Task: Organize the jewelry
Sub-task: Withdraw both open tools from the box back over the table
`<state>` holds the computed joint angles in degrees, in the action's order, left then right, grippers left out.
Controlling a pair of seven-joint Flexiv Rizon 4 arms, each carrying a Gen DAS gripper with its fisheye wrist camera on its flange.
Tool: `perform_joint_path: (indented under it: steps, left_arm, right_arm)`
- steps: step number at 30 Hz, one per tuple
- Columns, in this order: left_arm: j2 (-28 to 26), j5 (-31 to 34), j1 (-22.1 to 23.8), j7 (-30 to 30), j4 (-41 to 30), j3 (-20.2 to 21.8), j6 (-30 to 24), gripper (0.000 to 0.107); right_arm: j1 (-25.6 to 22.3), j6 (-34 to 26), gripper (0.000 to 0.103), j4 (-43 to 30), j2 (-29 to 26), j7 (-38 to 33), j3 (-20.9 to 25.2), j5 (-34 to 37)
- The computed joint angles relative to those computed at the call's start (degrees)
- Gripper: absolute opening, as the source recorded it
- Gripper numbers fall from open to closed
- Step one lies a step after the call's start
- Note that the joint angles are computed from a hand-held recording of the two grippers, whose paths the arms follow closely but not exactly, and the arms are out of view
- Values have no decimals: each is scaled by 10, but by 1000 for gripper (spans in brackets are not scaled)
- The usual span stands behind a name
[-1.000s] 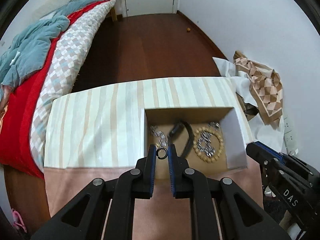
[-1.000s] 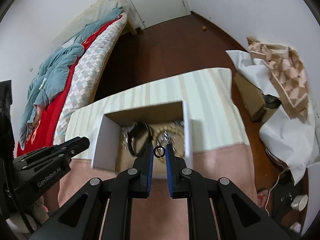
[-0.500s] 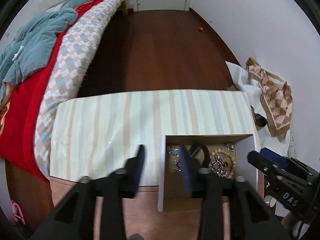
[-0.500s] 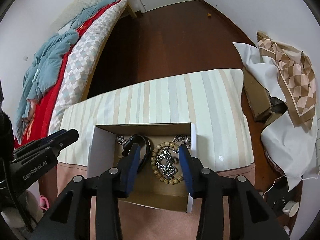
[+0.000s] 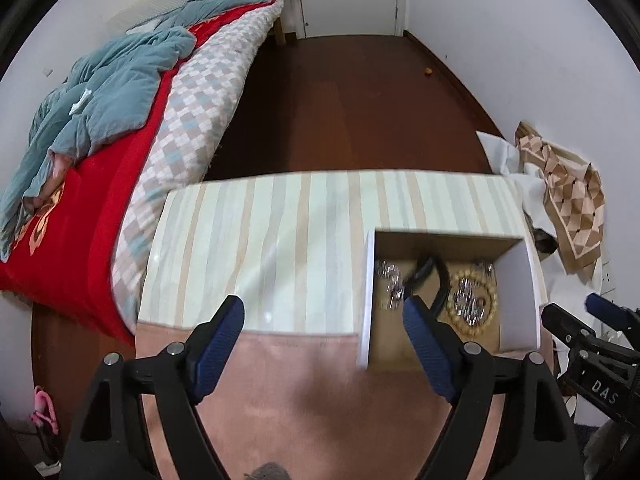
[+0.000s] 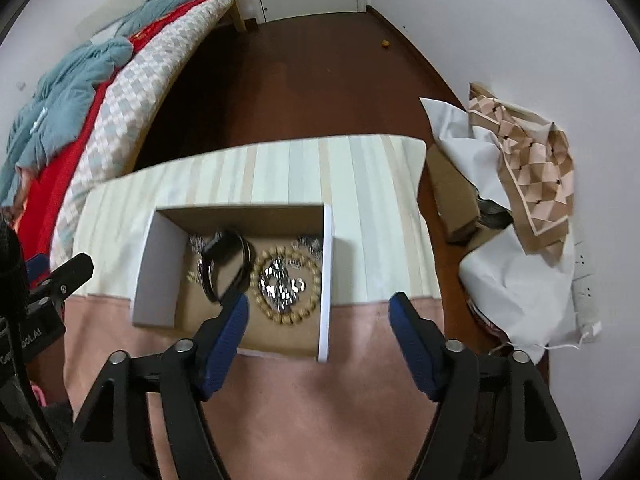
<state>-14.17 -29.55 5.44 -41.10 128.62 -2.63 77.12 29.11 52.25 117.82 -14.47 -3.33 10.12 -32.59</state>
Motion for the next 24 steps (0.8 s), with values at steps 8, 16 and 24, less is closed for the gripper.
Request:
perform_joint_path:
  steps: [8,16,24]
  left_arm:
    - [44,-55,9,50,61,-19,47,100]
    - [117,-159,-30,125,104,11,33,102]
    - [212,-177,-72,154,134,81,-21,102]
  right_arm:
    - [27,-86,103,2,28,42,20,-9]
    - [48,-171,103,-3,72,79,49,-29]
    - [69,-258,103,-12,134,122,87,-58]
